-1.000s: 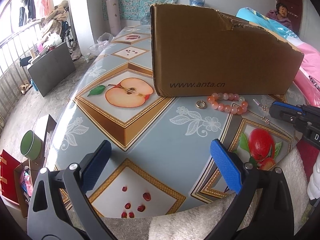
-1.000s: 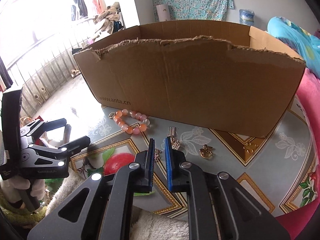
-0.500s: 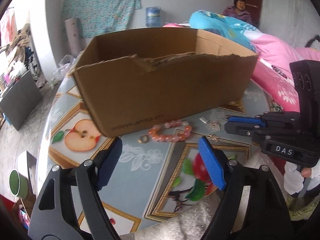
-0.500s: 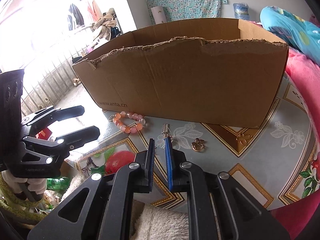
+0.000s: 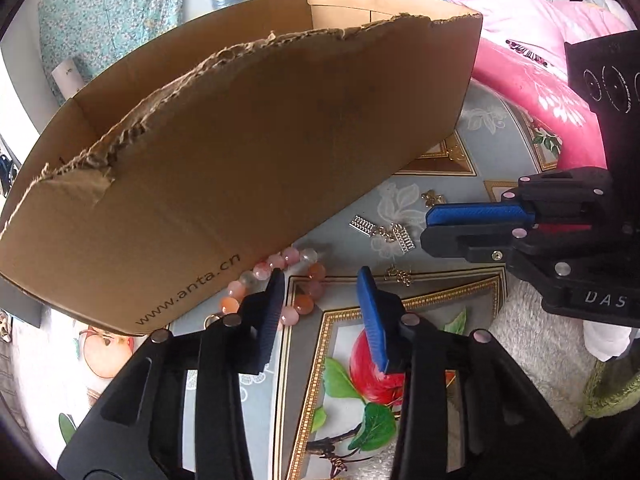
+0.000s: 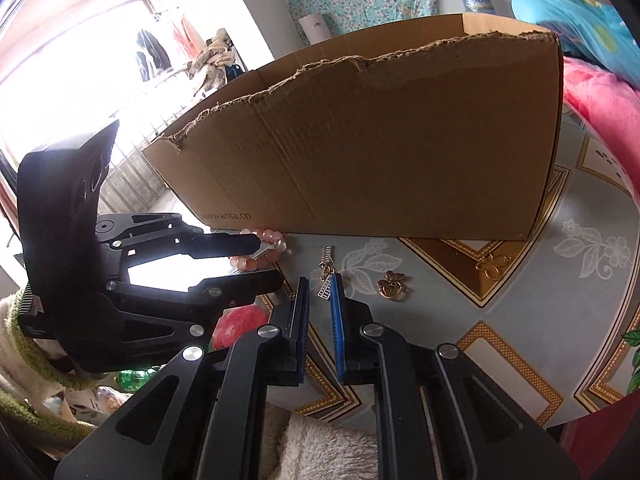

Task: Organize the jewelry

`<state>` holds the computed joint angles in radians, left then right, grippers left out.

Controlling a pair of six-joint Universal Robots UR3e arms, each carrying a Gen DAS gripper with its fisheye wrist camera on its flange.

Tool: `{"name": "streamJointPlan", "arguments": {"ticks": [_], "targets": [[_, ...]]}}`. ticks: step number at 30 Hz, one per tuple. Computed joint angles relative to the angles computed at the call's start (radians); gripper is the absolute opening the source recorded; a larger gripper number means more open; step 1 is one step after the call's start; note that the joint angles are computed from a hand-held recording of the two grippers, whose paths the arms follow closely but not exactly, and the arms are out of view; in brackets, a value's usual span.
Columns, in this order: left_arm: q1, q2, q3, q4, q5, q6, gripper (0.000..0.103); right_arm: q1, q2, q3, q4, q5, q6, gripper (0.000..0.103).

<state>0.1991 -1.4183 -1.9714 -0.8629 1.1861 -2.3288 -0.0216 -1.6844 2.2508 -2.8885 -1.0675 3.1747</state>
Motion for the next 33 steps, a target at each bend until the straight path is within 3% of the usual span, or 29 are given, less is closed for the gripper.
{"name": "streamJointPlan", "arguments": {"ticks": [3, 8, 11, 17, 21, 24, 28, 32, 33], "targets": [[-0.024, -0.021, 0.014, 0.024, 0.034, -0.028, 0.009, -0.033, 0.008, 0.018, -0.015, 0.041, -0.006, 0.011], [-0.011, 0.005, 0.017, 0.039, 0.006, -0.043, 0.008, -0.079, -0.002, 0.058, -0.035, 0.082, -0.017, 0.011], [0.027, 0.039, 0.049, -0.024, -0.049, -0.056, 0.008, -0.104, -0.022, 0.093, -0.041, 0.096, -0.029, 0.011], [0.2, 0.122, 0.153, -0.324, -0.239, -0.033, 0.008, -0.089, -0.036, 0.102, -0.033, 0.081, -0.007, 0.011], [0.365, 0.153, 0.21, -0.614, -0.396, 0.049, 0.008, -0.042, -0.005, 0.045, -0.028, 0.04, 0.02, 0.011], [0.468, 0.179, 0.186, -0.734, -0.437, 0.115, 0.008, -0.013, 0.009, 0.019, -0.025, 0.013, 0.026, 0.011], [0.535, 0.182, 0.092, -0.683, -0.406, 0.094, 0.008, 0.029, 0.013, -0.012, -0.002, -0.032, 0.027, 0.011], [0.555, 0.176, 0.01, -0.5, -0.322, -0.009, 0.009, 0.092, 0.027, -0.053, -0.001, -0.1, 0.051, 0.011], [0.546, 0.167, -0.001, -0.457, -0.3, -0.042, 0.015, 0.105, 0.028, -0.063, 0.004, -0.112, 0.057, 0.011]]}}
